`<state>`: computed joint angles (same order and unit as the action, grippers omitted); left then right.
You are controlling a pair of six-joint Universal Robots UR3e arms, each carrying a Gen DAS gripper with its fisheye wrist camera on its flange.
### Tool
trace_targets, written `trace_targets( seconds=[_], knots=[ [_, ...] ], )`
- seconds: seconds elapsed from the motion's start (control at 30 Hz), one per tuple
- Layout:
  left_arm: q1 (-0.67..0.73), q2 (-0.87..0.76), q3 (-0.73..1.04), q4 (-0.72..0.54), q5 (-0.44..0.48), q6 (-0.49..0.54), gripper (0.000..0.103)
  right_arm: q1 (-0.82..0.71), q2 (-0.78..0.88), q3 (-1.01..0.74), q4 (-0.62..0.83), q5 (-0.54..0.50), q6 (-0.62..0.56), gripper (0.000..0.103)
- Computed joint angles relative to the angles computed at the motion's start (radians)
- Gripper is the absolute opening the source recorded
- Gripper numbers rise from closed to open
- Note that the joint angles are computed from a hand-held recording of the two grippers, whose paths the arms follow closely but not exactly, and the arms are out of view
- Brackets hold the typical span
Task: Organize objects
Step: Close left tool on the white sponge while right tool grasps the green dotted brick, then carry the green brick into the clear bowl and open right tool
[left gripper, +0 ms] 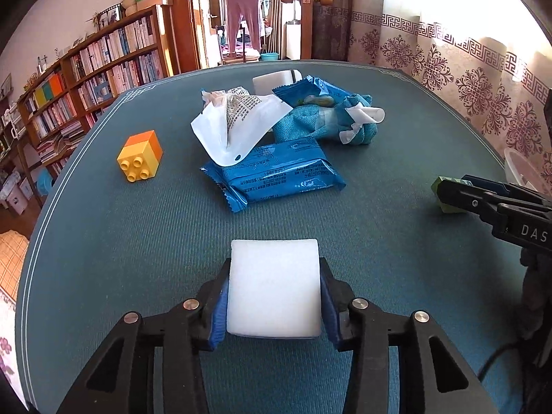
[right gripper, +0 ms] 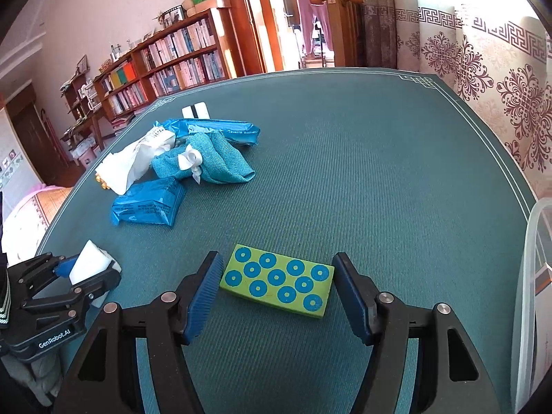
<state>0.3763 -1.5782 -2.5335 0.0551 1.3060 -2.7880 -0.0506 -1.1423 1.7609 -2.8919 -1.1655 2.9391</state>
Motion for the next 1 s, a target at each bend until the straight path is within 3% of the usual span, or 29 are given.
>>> trace_targets(
  seconds=[0.43,1.0],
  knots=[
    [-0.130,0.033,0.030,-0.023,0.022,-0.044,0.046,-0.113,-0.215,0.190,-0.023,0.084,-0.069,0.066],
    [-0.439,-0.087,0.227,-0.048,0.135,-0.155,0.046,-0.464,-0.433,0.363,-0.027,0.182,-0.138,0.066]
  ],
)
